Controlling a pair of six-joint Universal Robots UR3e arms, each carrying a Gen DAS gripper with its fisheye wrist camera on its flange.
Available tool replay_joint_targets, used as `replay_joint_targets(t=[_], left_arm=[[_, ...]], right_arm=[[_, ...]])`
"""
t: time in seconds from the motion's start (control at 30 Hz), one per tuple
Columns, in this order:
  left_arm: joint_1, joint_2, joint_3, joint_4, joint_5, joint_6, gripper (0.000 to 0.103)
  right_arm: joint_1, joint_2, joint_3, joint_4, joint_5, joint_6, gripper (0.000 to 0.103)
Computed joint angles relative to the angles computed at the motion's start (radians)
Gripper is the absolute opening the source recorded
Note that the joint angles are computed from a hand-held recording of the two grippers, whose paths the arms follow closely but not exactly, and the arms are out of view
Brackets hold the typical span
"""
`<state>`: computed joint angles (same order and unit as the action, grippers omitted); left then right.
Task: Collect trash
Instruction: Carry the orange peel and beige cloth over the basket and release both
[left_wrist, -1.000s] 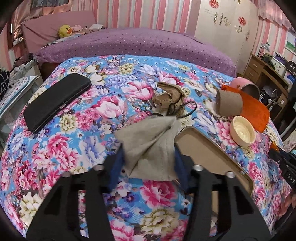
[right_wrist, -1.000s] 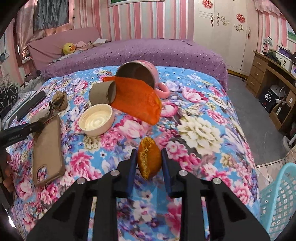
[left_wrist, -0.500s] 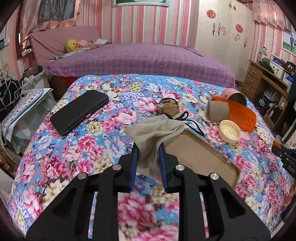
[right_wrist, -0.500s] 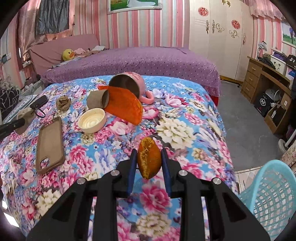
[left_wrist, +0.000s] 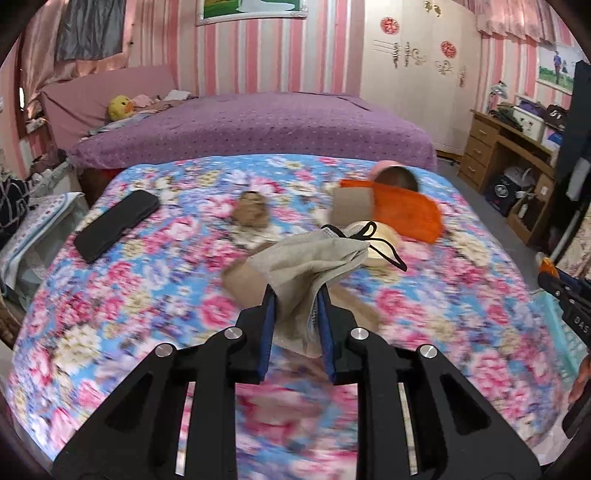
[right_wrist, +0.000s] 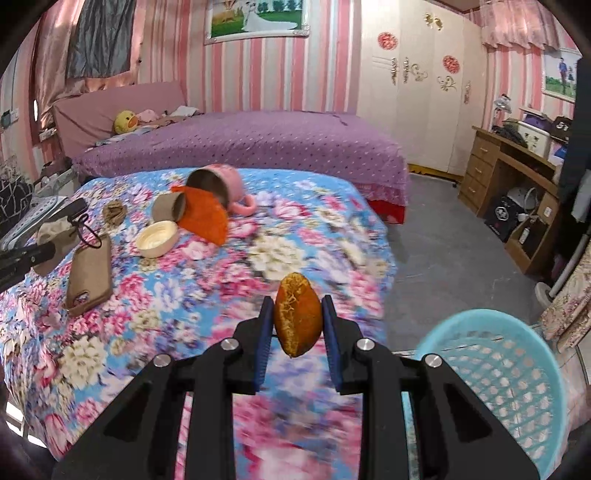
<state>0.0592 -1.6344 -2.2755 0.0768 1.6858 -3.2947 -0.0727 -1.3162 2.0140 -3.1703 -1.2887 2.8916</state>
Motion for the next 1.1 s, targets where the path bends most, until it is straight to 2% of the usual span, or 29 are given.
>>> replay_joint_targets(t=[0.27,0.57,0.83,1.1], left_arm=[[-0.299,-0.196,0.260,-0.065,0.151,-0.120,0.021],[-0.569,-0.513,0.730,-0.243,0.211,-0.169,0.021],[-0.704,-0.763,1.167,-0.446,0.237,-0.164,0.021],[-0.778,-1.018,1.649,-0.696,0.237,-0.146,0.023]], right_arm=[[-0.266,-0.140,0.143,-0.011,0.130,-0.055,0.027],[-0.588,-0.202,0.241,0.015,0.247,-0.181,0.027],[-0.782,-0.148,0.243,0.034,0.356,-0.229,0.027],[-0.841,-0.122,0.236,0.051,0.402,-0.250,0.026]])
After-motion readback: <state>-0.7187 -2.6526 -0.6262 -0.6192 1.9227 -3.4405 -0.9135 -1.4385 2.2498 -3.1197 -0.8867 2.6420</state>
